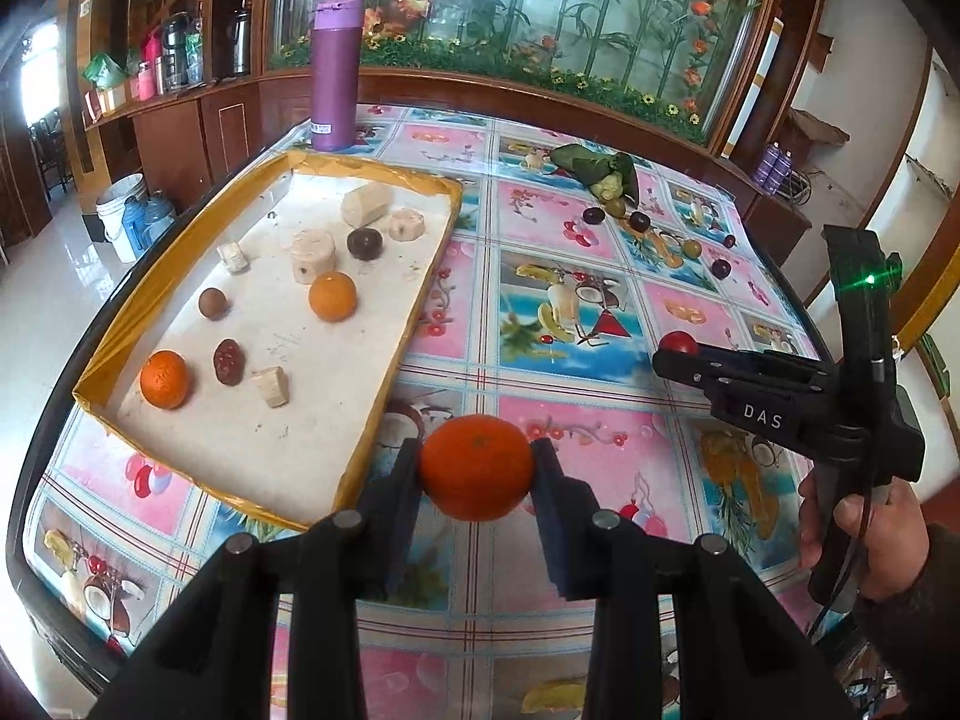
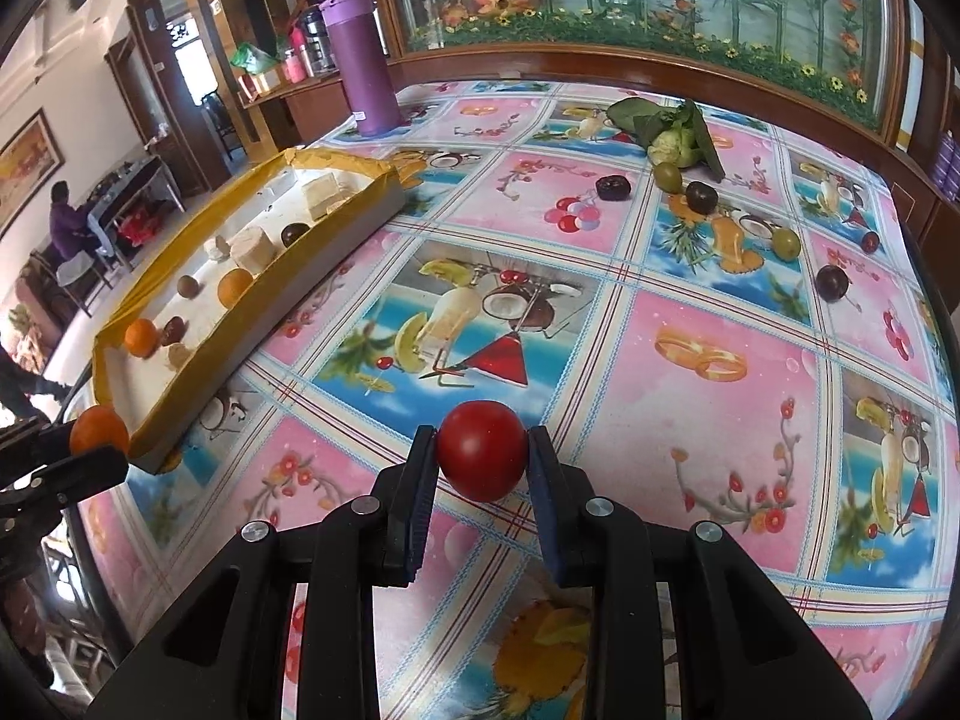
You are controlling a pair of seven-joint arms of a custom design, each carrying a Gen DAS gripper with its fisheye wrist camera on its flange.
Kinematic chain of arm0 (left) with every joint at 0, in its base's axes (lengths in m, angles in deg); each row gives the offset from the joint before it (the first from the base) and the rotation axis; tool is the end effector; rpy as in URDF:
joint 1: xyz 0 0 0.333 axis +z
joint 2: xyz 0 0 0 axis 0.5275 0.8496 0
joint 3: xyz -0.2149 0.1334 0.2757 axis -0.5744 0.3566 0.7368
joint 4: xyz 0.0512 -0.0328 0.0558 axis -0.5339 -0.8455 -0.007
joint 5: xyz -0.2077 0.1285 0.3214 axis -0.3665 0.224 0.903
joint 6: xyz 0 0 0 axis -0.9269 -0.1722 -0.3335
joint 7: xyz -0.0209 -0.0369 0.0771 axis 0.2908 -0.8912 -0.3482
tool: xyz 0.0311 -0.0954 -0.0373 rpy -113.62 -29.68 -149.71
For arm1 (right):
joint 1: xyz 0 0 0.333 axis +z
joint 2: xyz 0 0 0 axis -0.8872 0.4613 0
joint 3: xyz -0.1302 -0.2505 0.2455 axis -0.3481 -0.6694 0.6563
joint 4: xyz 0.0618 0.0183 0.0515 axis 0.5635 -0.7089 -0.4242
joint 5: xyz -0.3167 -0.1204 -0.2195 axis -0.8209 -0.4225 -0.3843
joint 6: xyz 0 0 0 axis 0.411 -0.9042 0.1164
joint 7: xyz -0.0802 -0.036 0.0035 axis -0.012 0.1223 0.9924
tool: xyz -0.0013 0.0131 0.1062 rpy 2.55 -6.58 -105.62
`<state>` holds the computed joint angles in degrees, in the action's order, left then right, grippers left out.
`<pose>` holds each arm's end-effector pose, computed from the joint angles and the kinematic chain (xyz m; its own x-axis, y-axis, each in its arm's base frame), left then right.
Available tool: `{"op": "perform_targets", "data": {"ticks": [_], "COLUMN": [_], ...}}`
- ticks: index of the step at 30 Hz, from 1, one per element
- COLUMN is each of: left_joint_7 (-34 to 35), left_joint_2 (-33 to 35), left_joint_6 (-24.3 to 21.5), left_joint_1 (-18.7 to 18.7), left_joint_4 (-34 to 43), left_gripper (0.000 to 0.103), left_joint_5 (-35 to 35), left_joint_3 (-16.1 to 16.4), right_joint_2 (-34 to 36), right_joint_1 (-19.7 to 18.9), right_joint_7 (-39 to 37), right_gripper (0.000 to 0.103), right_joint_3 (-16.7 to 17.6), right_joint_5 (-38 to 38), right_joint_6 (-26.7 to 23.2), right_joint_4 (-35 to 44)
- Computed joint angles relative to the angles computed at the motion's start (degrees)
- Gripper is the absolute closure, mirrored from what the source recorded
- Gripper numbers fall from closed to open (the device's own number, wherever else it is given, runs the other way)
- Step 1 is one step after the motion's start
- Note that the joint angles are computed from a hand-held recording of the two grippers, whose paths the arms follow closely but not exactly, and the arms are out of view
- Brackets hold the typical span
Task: Organize fruits
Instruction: 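Carry the tomato and the orange over the white tray with both tools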
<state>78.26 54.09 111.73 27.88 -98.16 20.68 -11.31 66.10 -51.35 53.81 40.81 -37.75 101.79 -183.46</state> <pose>0.6359 -0.1445 0.4748 -0.3132 -0.9325 0.1799 -0.7730 0.1403 -0.6186 0.6514 0.2045 0.4520 0.1433 -0.9797 -0.1399 -0.8011 -0.0319 -0.5977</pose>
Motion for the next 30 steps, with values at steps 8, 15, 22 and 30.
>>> {"op": "perform_targets", "data": {"ticks": [8, 15, 22, 30], "left_joint_7": [1.04, -1.63, -5.02, -8.6], "left_joint_2": [-0.52, 0.37, 2.11, 5.9], "left_joint_6": [-0.78, -0.91, -0.76, -1.9], "left_joint_1": [1.65, 2.81, 4.19, 4.7], "left_joint_4": [-0.01, 1.27, 3.76, 8.74], "left_gripper": [0.065, 0.065, 0.065, 0.065], "left_joint_5": [-2.19, -0.41, 2.51, 7.37], "left_joint_3": [0.59, 2.44, 3.78, 4.69], "right_joint_2": [0.62, 1.39, 3.54, 8.22], "right_joint_1": [0.74, 1.27, 1.4, 1.29], "right_joint_7": [0.96, 0.92, -0.61, -4.08], "right_gripper": [0.074, 0.074, 0.074, 0.074], "right_joint_3": [-0.47, -0.57, 0.1, 1.81], "right_joint_5": [-0.62, -1.84, -1.61, 0.26], "right_joint_6": [-1.03, -1.54, -3.17, -6.66], "right_joint_4": [1.41, 3.2, 7.29, 16.14]}}
